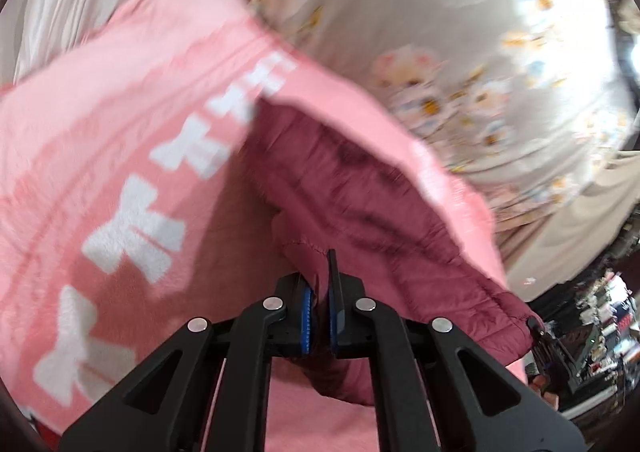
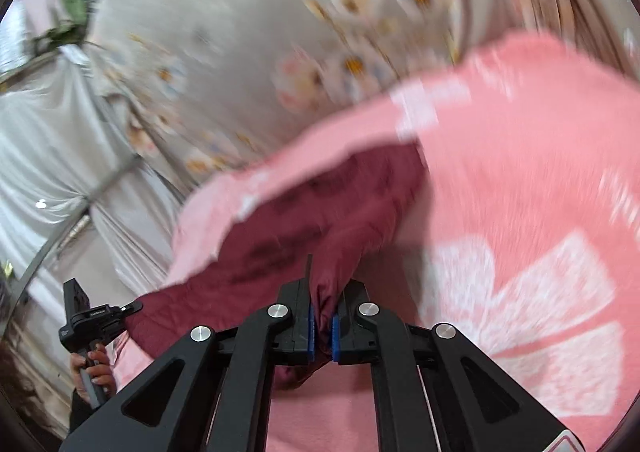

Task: Fold large clothes
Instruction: 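Grasp the folded jacket edge with both tools and fold it over again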

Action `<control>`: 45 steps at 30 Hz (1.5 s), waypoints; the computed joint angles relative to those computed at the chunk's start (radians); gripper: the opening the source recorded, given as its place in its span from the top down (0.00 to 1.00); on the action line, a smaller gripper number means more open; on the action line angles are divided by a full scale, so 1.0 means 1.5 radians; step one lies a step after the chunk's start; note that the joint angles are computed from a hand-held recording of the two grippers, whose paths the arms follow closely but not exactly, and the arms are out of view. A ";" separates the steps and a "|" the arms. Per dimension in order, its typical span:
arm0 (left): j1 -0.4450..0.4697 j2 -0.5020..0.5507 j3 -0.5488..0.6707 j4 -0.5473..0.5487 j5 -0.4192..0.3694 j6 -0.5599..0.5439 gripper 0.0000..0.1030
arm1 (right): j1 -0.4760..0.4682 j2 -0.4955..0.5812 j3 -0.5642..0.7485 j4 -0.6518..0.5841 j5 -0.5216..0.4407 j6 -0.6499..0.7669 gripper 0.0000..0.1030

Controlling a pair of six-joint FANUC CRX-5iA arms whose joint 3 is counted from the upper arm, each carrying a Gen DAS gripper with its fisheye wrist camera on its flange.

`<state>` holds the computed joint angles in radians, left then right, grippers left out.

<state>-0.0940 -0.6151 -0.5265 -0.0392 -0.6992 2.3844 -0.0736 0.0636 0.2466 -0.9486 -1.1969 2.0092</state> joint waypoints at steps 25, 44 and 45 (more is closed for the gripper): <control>0.017 0.417 0.357 -0.155 -0.173 0.025 0.93 | 0.178 0.222 0.160 0.307 0.215 -0.287 0.95; 0.018 0.535 0.355 -0.193 -0.099 0.055 0.90 | 0.216 0.370 0.218 0.404 0.206 -0.390 0.96; 0.018 0.534 0.353 -0.194 -0.093 0.057 0.90 | 0.214 0.371 0.221 0.398 0.203 -0.388 0.96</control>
